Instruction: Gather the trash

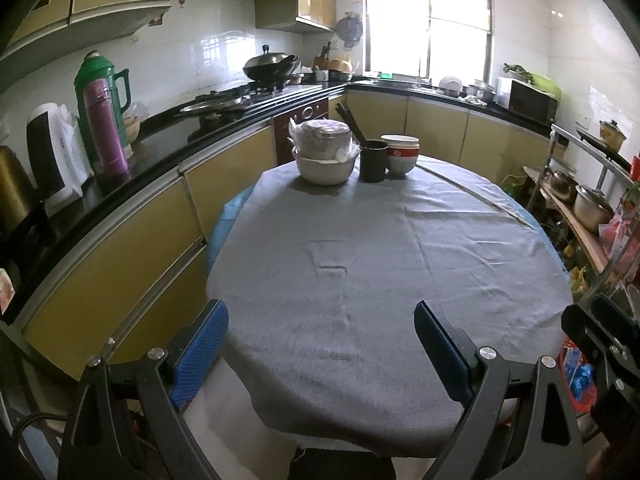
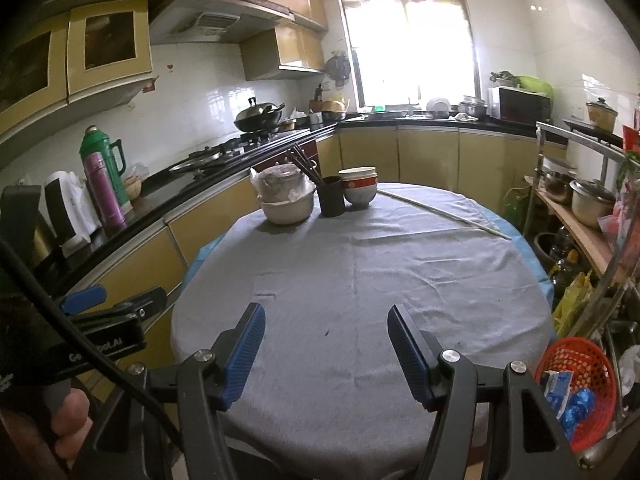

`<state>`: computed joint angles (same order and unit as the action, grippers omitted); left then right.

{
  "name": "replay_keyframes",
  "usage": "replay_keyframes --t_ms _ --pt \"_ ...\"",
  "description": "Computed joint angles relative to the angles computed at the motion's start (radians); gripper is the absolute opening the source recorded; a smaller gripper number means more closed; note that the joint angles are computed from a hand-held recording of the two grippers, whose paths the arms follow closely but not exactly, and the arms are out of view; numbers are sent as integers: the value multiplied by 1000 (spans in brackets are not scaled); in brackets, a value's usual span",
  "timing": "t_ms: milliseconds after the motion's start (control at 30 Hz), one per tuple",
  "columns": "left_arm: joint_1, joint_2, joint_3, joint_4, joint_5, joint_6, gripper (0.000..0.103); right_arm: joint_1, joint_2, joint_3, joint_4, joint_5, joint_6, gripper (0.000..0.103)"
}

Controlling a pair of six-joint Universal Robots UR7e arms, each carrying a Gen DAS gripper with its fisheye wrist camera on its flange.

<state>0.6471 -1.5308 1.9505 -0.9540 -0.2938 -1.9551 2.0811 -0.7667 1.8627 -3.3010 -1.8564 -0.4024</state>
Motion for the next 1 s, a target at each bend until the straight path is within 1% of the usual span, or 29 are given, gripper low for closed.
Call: replay_keyframes --t_ms 200,467,767,1000 --pt "-5 43 -36 79 -13 -71 94 -23 -27 29 -13 22 -15 67" --pt "-11 103 -78 116 -23 -101 94 -59 -72 55 -9 62 -9 67" --pt "-27 163 -103 78 -26 -44 94 -102 -122 96 -24 102 2 67" --pt "-40 179 -105 40 -18 4 94 -111 -145 115 -42 106 8 67"
